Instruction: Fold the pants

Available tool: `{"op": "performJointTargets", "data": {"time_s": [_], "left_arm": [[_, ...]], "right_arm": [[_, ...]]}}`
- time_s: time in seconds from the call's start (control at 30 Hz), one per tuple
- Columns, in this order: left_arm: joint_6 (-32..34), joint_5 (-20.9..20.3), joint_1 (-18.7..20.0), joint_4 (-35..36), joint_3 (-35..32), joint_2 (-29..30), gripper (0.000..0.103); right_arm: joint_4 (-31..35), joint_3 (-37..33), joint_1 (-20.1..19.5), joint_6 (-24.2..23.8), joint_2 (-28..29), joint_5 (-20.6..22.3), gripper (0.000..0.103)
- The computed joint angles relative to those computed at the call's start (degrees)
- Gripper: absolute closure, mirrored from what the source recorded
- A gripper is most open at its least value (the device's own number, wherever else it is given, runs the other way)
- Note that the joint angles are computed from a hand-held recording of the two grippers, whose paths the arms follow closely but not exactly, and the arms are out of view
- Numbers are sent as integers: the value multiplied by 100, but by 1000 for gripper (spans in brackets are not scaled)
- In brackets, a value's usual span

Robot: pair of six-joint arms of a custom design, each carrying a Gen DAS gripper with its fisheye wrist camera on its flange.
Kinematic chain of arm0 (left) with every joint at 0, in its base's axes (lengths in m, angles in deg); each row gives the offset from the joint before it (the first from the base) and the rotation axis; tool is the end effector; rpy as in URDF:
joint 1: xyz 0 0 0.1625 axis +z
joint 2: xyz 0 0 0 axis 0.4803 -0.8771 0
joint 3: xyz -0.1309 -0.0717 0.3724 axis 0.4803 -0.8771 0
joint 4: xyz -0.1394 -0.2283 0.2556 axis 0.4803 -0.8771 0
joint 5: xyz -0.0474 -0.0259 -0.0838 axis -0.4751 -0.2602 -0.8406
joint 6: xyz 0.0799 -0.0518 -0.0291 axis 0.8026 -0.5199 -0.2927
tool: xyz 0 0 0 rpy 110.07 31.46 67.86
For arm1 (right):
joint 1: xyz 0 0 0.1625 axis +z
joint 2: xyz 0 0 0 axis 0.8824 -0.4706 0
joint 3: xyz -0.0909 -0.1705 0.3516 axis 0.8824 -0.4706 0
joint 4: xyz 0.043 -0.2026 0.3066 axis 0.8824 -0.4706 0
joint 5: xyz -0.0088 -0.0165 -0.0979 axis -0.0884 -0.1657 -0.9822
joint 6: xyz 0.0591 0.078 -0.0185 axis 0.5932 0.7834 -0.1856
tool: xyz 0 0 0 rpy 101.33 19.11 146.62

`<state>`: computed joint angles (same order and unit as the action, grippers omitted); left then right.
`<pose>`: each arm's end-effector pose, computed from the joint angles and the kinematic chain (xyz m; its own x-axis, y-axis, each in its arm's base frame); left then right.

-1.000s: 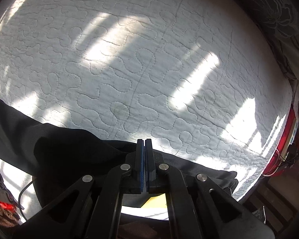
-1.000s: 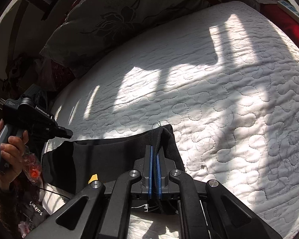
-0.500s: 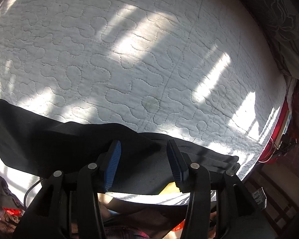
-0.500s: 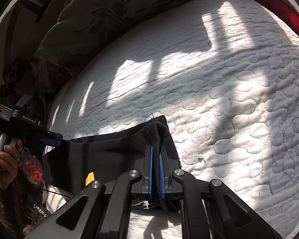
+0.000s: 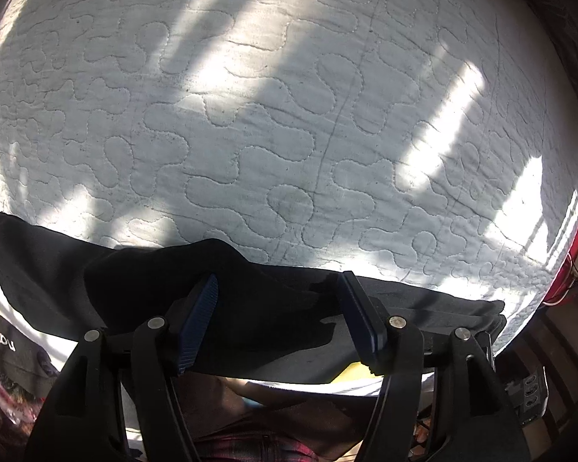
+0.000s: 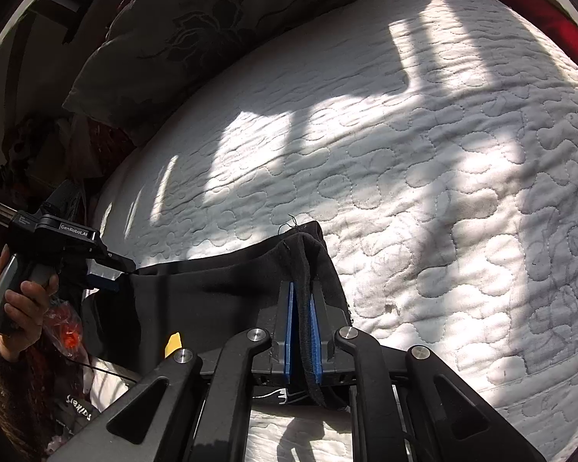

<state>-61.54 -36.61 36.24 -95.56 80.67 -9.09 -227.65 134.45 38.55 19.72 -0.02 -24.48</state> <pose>-0.0323 -0.4669 0.2820 -0.6335 -0.4621 -0.6206 -0.5570 0.8291 -0.0488 0.1814 -0.3947 0.1174 -0.9645 -0.0785 0.2521 -0.1436 0.9571 -0.2515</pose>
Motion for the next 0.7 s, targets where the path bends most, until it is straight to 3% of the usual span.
{"op": "performJointTargets", "data": {"time_s": [0.17, 0.27, 0.4, 0.43, 0.53, 0.57, 0.63, 0.7], "left_arm": [[-341, 438, -174, 114, 46, -30, 85], [-459, 526, -200, -62, 112, -167, 100], [-487, 794, -245, -117, 122, -306, 103], [-344, 692, -203, -173, 146, -333, 103], [215, 120, -11, -898, 430, -660, 103], [382, 95, 11, -982, 493, -852, 103], [552, 364, -18, -885, 546, -1284, 102], [664, 663, -7, -579, 589, -1798, 96]], "right_arm": [[-114, 31, 40, -194, 48, -36, 95], [-203, 62, 65, -291, 81, -36, 100], [-513, 132, -50, -159, 14, 362, 100], [-519, 132, -68, -125, 9, 396, 100], [-356, 65, 5, -67, 108, -96, 95], [-294, 68, 5, -76, 109, -153, 97], [-325, 107, 113, 45, 44, -344, 95], [-468, 80, 436, 80, 32, -849, 89]]}}
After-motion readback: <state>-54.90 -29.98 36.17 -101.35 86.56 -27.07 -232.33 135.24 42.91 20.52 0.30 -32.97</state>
